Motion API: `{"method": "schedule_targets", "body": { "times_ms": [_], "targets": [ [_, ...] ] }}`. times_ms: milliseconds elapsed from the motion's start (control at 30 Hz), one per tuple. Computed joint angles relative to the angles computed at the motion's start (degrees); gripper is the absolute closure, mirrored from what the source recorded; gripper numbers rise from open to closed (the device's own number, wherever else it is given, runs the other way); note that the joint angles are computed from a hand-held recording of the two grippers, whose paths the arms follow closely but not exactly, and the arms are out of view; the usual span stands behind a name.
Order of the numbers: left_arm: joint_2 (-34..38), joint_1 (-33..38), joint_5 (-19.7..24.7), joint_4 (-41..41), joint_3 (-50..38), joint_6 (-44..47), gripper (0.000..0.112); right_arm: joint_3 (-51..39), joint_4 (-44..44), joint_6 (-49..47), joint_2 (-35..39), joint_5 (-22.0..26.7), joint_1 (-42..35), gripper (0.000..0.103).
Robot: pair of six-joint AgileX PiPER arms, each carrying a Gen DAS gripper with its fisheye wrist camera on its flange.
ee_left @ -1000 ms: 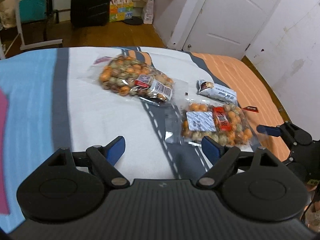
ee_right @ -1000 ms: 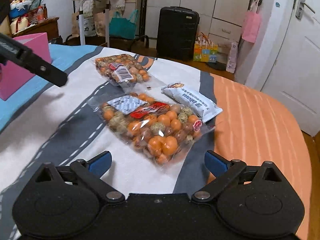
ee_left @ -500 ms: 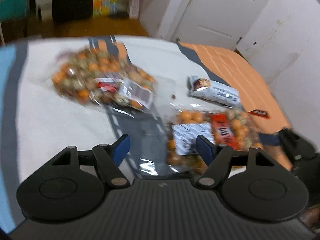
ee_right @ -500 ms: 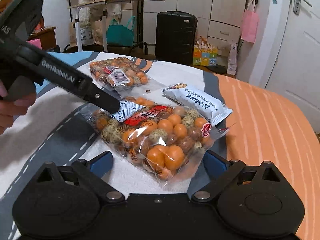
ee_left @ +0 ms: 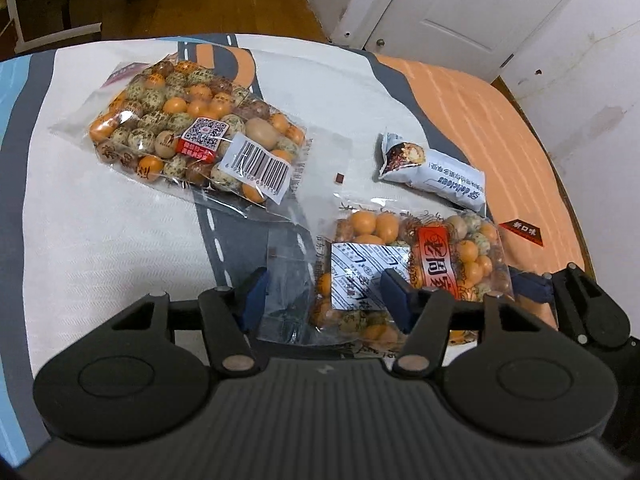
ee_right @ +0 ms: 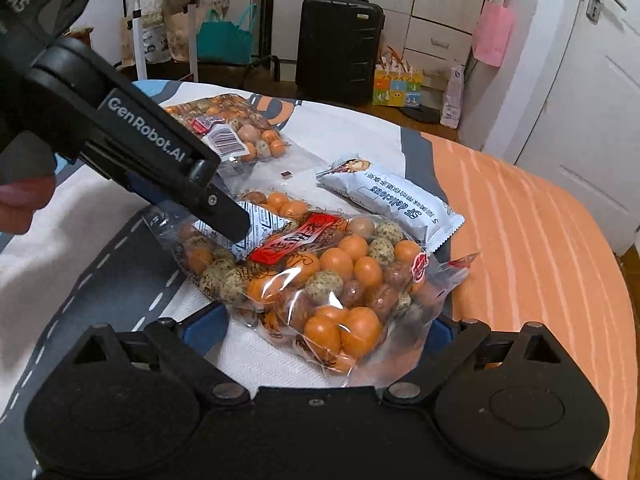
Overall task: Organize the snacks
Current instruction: 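Lower both tools onto the quail-egg bag with the red label and close, then lift the quail-egg bag with both tools and carry it over the pink box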
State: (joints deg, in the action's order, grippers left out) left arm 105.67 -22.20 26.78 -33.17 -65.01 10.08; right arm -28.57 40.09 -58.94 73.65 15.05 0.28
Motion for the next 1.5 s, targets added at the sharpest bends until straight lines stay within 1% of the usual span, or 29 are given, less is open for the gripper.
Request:
{"method": "schedule_targets", "body": {
  "times_ms": [100,200,267,300,367,433,500,567,667,767,867,967,1100,1233,1333,1367,1467,1500],
  "targets": [
    [-0.43,1.51,-0.79,-8.61,2.17,8.53,0.053,-0.86,3.28,-3.47,1.1,1.43,-1.57,0.004],
    [-0.76,3.2,0.04,-19.9,4.49,19.27,0.053,-0.83,6.52,-6.5,1.99,0.69,-1.93,0.004],
    [-0.99,3.44,0.57,-24.27,5.52,23.28,0.053,-0.8,7.39,-7.41,2.13,0.44,-1.92,0.005],
    [-1.19,3.11,0.13,-24.46,5.76,23.75,0.053,-0.71,7.05,-7.28,1.96,0.26,-1.71,0.006],
    [-1.45,2.87,0.1,-25.18,6.04,24.46,0.058,-0.34,8.17,-8.79,1.57,0.1,-1.72,0.008],
    [-1.73,3.38,1.55,-27.01,6.23,26.0,0.062,-0.01,9.37,-10.07,1.13,0.32,-1.94,0.01],
    [-2.1,3.68,2.66,-27.02,6.31,26.2,0.065,0.54,9.52,-10.02,0.6,-0.35,-1.41,0.012],
    [-2.84,3.75,3.0,-26.85,6.81,26.51,0.067,1.45,7.32,-6.88,-0.35,-1.86,0.03,0.015],
    [-4.1,4.17,3.86,-25.45,7.29,25.35,0.068,3.08,5.1,-2.09,-2.06,-3.93,1.81,0.019],
    [-5.58,3.51,3.72,-21.59,7.56,22.38,0.068,4.14,2.05,2.43,-3.53,-4.55,3.03,0.021],
    [-7.63,2.92,3.73,-18.05,8.56,19.47,0.068,5.33,0.18,5.79,-5.42,-4.08,3.61,0.021],
    [-9.42,2.86,5.96,-13.1,8.41,14.76,0.068,6.51,-9.81,18.21,-8.62,-3.23,5.51,0.022],
    [-13.7,3.06,9.28,-5.76,9.26,8.01,0.068,6.03,-23.39,36.22,-12.65,1.13,9.49,0.022],
    [-19.2,4.08,13.06,-0.46,10.94,3.31,0.068,4.6,-35.33,53.88,-16.75,6.88,16.29,0.021],
    [-23.75,4.24,15.2,3.73,12.3,-0.03,0.068,3.69,-44.99,67.64,-19.65,10.69,23.46,0.021],
    [-25.32,4.36,16.03,4.92,12.78,-1.17,0.068,3.07,-47.12,70.99,-20.27,12.26,25.75,0.021],
    [-29.8,5.47,19.71,7.61,13.37,-3.92,0.068,0.28,-49.03,76.09,-21.4,17.63,30.71,0.022],
    [-31.24,5.98,20.78,8.11,13.55,-4.5,0.068,-0.85,-51.24,79.27,-21.73,19.67,33.41,0.022]
  ]
}}
